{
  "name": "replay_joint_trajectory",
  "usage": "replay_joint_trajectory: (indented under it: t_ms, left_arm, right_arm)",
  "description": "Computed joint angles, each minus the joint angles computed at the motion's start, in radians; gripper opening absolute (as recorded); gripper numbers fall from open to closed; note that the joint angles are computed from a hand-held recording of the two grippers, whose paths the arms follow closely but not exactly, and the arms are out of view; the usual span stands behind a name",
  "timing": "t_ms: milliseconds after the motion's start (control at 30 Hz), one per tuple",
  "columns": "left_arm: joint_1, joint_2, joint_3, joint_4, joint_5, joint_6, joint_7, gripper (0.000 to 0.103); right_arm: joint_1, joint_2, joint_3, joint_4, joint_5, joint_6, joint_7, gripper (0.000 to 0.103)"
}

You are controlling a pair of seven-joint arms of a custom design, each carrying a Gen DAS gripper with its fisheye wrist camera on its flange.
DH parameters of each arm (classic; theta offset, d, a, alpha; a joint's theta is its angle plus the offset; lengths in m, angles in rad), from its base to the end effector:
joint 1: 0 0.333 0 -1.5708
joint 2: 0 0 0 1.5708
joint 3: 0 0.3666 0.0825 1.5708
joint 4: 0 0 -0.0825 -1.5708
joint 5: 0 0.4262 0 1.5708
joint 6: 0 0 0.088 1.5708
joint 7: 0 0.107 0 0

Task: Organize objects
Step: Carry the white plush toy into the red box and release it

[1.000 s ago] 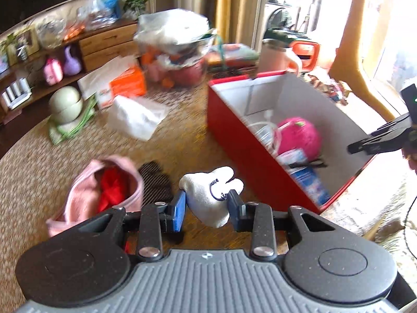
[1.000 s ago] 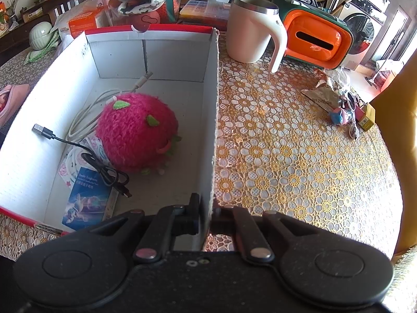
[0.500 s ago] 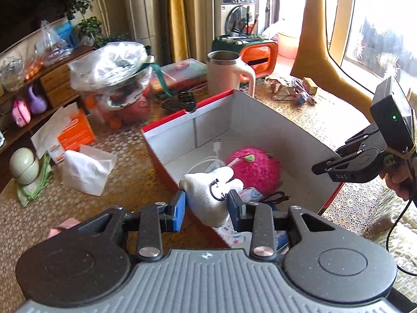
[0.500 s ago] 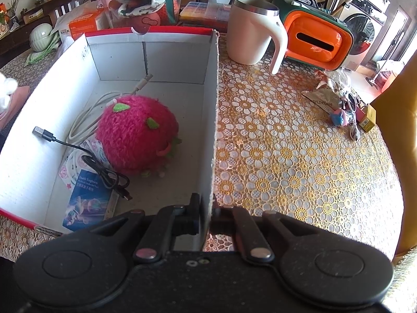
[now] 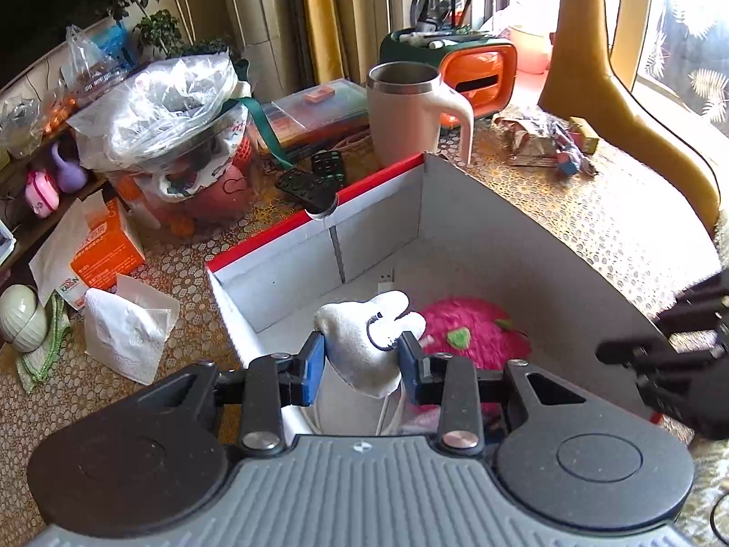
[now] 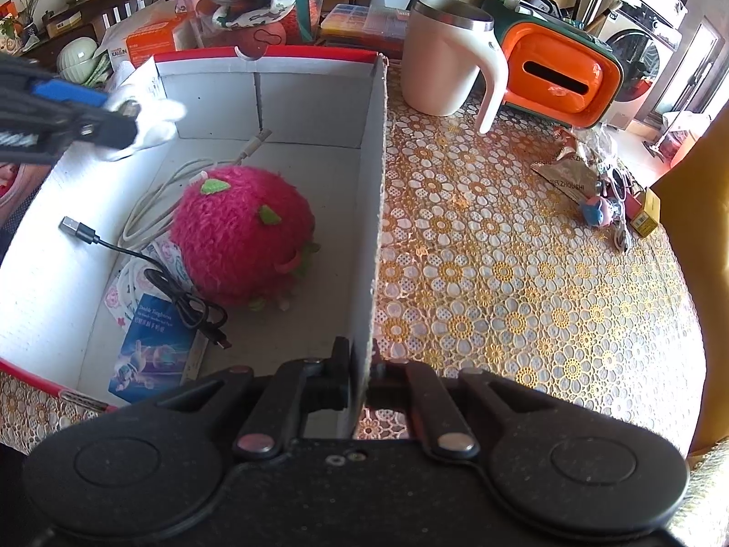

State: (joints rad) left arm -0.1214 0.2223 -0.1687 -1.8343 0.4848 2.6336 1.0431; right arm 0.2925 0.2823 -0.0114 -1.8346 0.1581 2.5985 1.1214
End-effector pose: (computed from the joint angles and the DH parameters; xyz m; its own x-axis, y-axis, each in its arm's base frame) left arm 0.6768 -0.2045 0.5046 -0.0725 -0.9933 -0.0896 -0.7918 0.1119 -0.6004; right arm 0.6884 0.1962 0.4570 0.5601 -0.8246 0.0791 -0.7103 -0.5272 -0.4665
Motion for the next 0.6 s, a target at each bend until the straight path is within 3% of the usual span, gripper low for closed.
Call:
replay_joint_trajectory:
  t_ms: [400,600]
  left_arm:
    - [-0.028,0.153,0.005,0.174,0.008,-0.152,-0.002,0.034]
    - [-0.026,0.171,0.000,0.190,-0.018,-0.166,0.007,0.035]
  right_arm:
    - [-0.012,0.004,0.006,0.014,0.039,-0.015,-0.030,0.005]
    - [-0.011,0.004,0.005,0.016,0.038,-0.016,-0.028,0.004]
